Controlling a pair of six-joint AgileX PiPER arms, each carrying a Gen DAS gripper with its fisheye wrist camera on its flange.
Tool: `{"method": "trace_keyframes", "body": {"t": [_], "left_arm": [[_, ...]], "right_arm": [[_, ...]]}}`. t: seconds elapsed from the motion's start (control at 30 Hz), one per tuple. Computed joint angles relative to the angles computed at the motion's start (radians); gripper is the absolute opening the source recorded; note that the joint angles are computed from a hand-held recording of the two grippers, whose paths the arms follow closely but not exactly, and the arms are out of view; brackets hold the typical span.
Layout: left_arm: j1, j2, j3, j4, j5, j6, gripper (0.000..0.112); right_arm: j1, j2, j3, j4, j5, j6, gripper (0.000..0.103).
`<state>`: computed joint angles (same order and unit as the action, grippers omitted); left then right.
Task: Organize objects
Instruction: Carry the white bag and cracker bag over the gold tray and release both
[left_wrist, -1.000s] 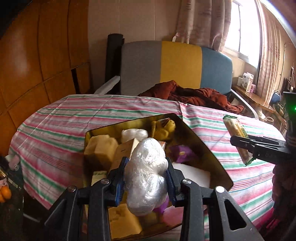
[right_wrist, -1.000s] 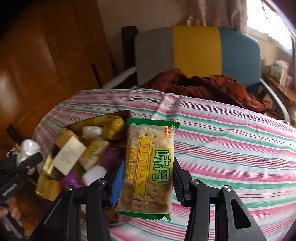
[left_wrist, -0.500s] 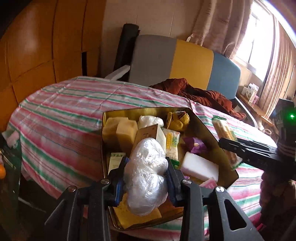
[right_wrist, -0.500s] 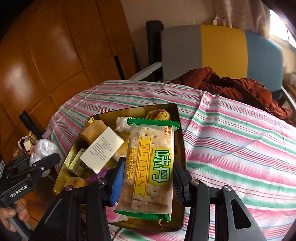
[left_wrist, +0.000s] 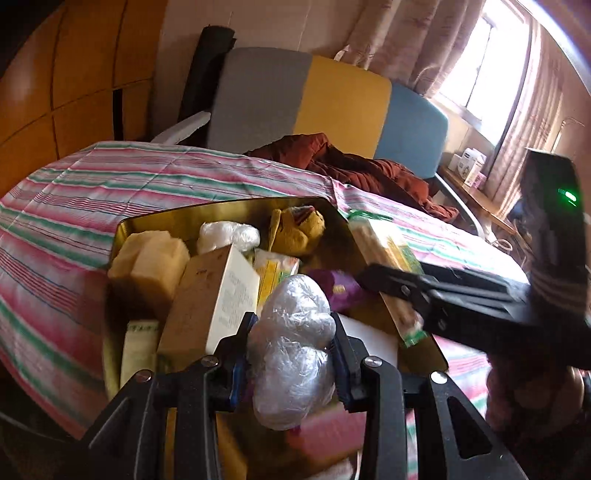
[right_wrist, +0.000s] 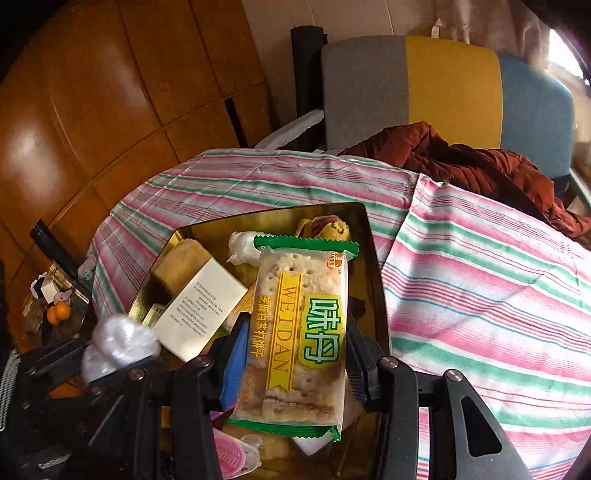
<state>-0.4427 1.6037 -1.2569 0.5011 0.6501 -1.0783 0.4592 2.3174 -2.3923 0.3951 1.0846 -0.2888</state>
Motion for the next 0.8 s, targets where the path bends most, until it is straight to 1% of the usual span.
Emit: {"method": "trace_keyframes", "body": {"t": [0.13,0.2,0.23,0.27,0.33,0.53,0.67,0.8], "left_arm": [[0.04,0.065,-0.051,-0.037,-0.017,0.012,0.037],[0.071,0.077,-0.057,-0.122,-0.046,0.064,0.039],[0.078,0.081,-0.059,-0.141,-0.05,0.071,0.039],[0.075,0.082,-0.06,-0.128,-0.045,0.05,0.042],[0.068,0.077,-0.049,-0.101,-0.051,0.027,0.043],[0.047,0.067,-0.037,-0.046,-0.016,-0.017,0.043],[0.013,0.049,-0.022,0.023,0.038,-0.082,0.043],[-0.039,0.022,-0.008,0.123,0.124,-0.164,0.043]], "right_arm": [[0.0,0.056,-0.102,-0.026,0.045,0.031,0.048],[0.002,0.087,-0.158,-0.039,0.068,0.048,0.048],[0.004,0.097,-0.174,-0.046,0.071,0.052,0.048],[0.006,0.107,-0.189,-0.052,0.076,0.055,0.048],[0.01,0.116,-0.2,-0.065,0.078,0.059,0.048],[0.006,0.076,-0.094,-0.051,0.031,0.038,0.048],[0.001,0.034,-0.008,-0.039,-0.008,0.026,0.049],[0.004,-0.037,0.117,-0.039,-0.082,0.003,0.058]]}}
